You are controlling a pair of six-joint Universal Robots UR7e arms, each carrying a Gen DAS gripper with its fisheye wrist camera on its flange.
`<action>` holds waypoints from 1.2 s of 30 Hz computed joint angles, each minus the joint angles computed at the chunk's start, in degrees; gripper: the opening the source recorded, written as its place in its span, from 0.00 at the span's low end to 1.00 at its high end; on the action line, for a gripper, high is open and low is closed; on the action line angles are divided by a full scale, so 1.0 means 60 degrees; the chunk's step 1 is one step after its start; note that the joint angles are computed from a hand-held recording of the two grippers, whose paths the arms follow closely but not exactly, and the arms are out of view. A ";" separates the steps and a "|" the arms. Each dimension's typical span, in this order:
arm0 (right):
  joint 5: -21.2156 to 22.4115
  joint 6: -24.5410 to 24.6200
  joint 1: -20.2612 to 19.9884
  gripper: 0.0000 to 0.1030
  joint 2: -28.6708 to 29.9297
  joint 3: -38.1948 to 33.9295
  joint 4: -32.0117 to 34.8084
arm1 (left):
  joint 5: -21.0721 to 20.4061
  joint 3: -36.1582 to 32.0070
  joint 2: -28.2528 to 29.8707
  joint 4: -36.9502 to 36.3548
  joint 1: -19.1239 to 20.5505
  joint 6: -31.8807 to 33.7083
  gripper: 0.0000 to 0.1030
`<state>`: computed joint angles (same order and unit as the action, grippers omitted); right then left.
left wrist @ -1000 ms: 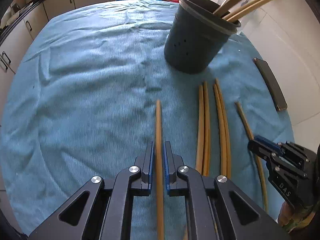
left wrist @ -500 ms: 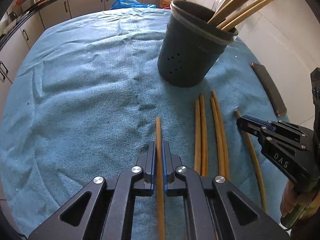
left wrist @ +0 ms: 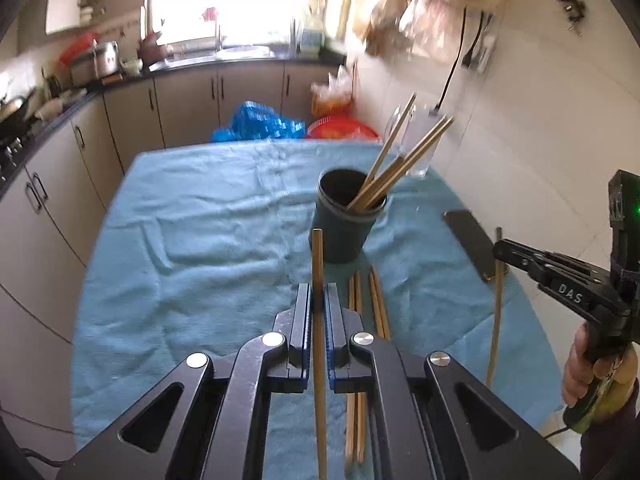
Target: Organize utensils
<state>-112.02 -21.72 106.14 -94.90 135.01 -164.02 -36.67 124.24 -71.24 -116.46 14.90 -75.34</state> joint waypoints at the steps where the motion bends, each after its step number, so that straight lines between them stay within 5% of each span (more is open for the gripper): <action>1: 0.0011 -0.0033 0.0054 0.07 -0.0223 0.0075 0.0034 | 0.0073 -0.0024 -0.0036 0.0360 -0.0180 -0.0294 0.05; 9: -0.0075 -0.0068 0.0714 0.07 -0.1925 0.0661 0.0633 | 0.0159 -0.0118 -0.0356 0.3093 -0.1648 -0.2256 0.06; 16: -0.0172 -0.0130 0.1149 0.07 -0.2902 0.0897 0.1073 | -0.0018 -0.0122 -0.0493 0.4240 -0.2496 -0.3096 0.06; 36: 0.0014 -0.0241 0.1386 0.07 -0.3088 0.0892 0.1048 | 0.0207 -0.0171 -0.0835 0.4687 -0.3047 -0.4077 0.05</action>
<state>-111.93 -23.17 114.46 -113.43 140.36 -157.74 -35.43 123.22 -76.25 -88.33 -3.38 -99.80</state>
